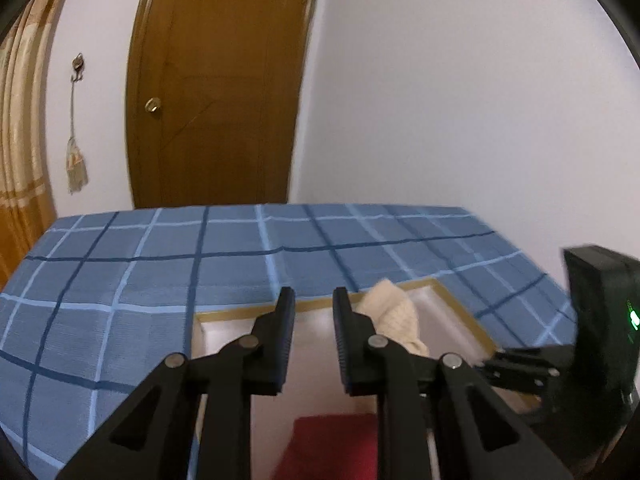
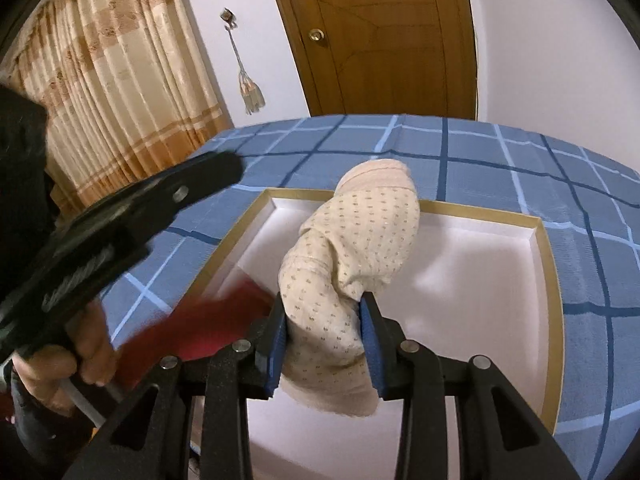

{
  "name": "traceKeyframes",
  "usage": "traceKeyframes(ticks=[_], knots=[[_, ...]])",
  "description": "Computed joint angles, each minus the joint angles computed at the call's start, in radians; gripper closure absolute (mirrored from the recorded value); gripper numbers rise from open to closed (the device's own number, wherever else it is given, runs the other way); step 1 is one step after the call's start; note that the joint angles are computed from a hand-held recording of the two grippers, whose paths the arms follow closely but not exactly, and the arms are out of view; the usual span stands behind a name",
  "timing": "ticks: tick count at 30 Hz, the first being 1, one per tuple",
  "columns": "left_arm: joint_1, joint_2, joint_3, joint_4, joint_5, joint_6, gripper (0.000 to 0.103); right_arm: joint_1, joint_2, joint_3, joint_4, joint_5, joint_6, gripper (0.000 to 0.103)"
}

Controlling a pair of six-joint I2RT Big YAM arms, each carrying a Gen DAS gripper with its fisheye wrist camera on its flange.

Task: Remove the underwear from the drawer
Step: 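Carry the red underwear with the left tool and beige underwear with the right tool over the tray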

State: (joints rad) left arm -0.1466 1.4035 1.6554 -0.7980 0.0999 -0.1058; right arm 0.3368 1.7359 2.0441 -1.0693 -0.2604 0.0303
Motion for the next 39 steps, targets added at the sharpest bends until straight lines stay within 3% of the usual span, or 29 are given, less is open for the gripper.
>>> traceKeyframes(ticks=[4, 7, 9, 11, 13, 18, 22, 24, 26, 28, 33, 35, 39], knots=[[0.004, 0.02, 0.046, -0.087, -0.059, 0.027, 0.085, -0.011, 0.061, 0.077, -0.044, -0.018, 0.021, 0.065], [0.02, 0.009, 0.055, -0.203, -0.049, 0.054, 0.081, -0.021, 0.08, 0.101, -0.059, -0.049, 0.051, 0.063], [0.029, 0.0, 0.057, -0.269, -0.02, 0.072, 0.063, -0.027, 0.091, 0.117, -0.076, -0.066, 0.072, 0.063], [0.026, -0.015, 0.048, -0.323, -0.017, 0.081, 0.034, -0.031, 0.085, 0.106, -0.072, -0.079, 0.096, 0.062], [0.014, -0.022, 0.047, -0.381, -0.009, 0.11, 0.031, -0.032, 0.077, 0.094, -0.072, -0.077, 0.109, 0.062], [-0.062, 0.005, 0.066, -0.529, -0.1, 0.239, 0.031, -0.027, 0.077, 0.101, -0.097, -0.072, 0.115, 0.06], [-0.073, 0.055, 0.078, -0.606, -0.125, 0.232, 0.03, -0.018, 0.092, 0.131, -0.128, -0.045, 0.1, 0.06], [-0.062, 0.071, 0.074, -0.62, -0.104, 0.216, 0.049, -0.015, 0.097, 0.14, -0.142, -0.036, 0.081, 0.06], [-0.046, 0.069, 0.066, -0.608, -0.059, 0.193, 0.069, -0.014, 0.1, 0.14, -0.145, -0.032, 0.064, 0.06], [-0.039, 0.056, 0.058, -0.574, -0.065, 0.164, 0.073, -0.008, 0.104, 0.143, -0.148, -0.014, 0.043, 0.061], [-0.014, 0.068, 0.107, -0.51, -0.071, 0.083, 0.074, -0.001, 0.139, 0.209, -0.173, 0.007, -0.002, 0.067], [-0.014, 0.094, 0.14, -0.489, -0.109, 0.057, 0.074, 0.002, 0.176, 0.287, -0.204, 0.0, -0.006, 0.067], [-0.009, 0.15, 0.182, -0.49, -0.174, -0.028, 0.071, 0.014, 0.326, 0.557, -0.376, 0.003, -0.038, 0.067]])
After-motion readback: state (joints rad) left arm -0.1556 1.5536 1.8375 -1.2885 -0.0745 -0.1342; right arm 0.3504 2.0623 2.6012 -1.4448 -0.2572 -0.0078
